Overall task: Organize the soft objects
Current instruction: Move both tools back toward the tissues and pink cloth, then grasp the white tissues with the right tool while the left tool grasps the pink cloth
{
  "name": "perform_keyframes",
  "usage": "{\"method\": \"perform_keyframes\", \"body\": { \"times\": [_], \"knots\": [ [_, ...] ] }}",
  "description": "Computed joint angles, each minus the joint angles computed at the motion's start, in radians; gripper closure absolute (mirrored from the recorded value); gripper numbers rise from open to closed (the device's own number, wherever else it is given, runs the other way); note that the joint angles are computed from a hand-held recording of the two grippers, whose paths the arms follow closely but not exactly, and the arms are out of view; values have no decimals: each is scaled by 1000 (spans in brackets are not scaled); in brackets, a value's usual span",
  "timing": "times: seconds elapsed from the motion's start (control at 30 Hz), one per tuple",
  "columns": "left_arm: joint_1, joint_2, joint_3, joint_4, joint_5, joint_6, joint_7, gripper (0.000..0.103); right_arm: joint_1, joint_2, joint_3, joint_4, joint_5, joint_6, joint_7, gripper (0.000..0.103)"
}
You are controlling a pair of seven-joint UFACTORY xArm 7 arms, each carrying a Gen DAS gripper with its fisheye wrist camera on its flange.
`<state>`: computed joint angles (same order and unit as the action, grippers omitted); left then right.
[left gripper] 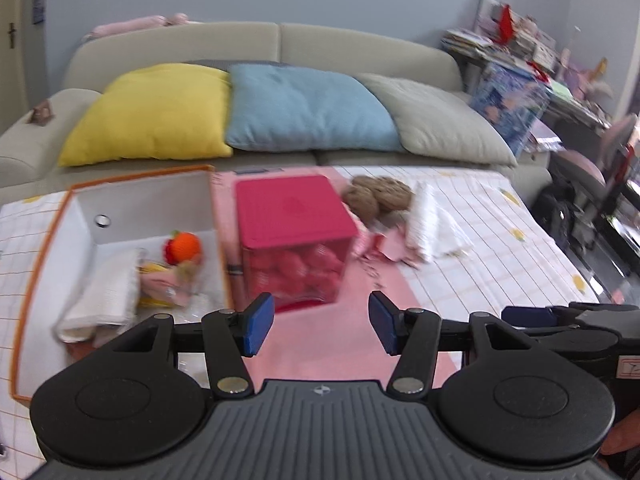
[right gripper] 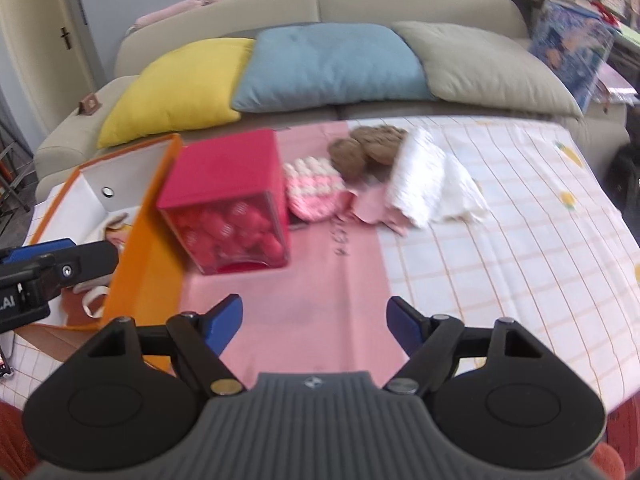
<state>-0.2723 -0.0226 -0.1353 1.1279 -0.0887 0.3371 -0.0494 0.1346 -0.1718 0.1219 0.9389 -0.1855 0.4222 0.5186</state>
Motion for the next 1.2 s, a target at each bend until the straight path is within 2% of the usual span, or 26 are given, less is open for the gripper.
{"method": "perform_keyframes", "body": {
  "times": [0.2, 0.4, 0.53, 0.73, 0.9, 1.07, 1.2],
  "knots": [
    [-26, 59, -22, 57, -31, 51, 35, 39, -63, -26, 18, -53, -139, 1, 123, 25],
    [-39, 142, -43, 136, -79, 53, 116, 40, -101, -25, 3, -76, -190, -29, 167, 25],
    [-43, 204, -64, 195, -113, 44, 201, 40, -111, -2, -19, -70, -178, -48, 156, 25],
    [-72, 332, -51, 345, -57, 82, 167, 40, -125, 61, -47, -29, -177, -83, 123, 25],
    [-83, 437, -49, 477, -8, 99, 194, 44, -130, 139, -79, 36, -157, -103, 100, 25],
    [-118, 571, 1, 691, 82, 214, 187, 47, -117, 251, -109, 150, -102, -127, 38, 25],
    [-128, 675, 26, 863, 108, 292, 155, 47, -107, 380, -120, 301, -25, -111, -28, 25]
  ]
}}
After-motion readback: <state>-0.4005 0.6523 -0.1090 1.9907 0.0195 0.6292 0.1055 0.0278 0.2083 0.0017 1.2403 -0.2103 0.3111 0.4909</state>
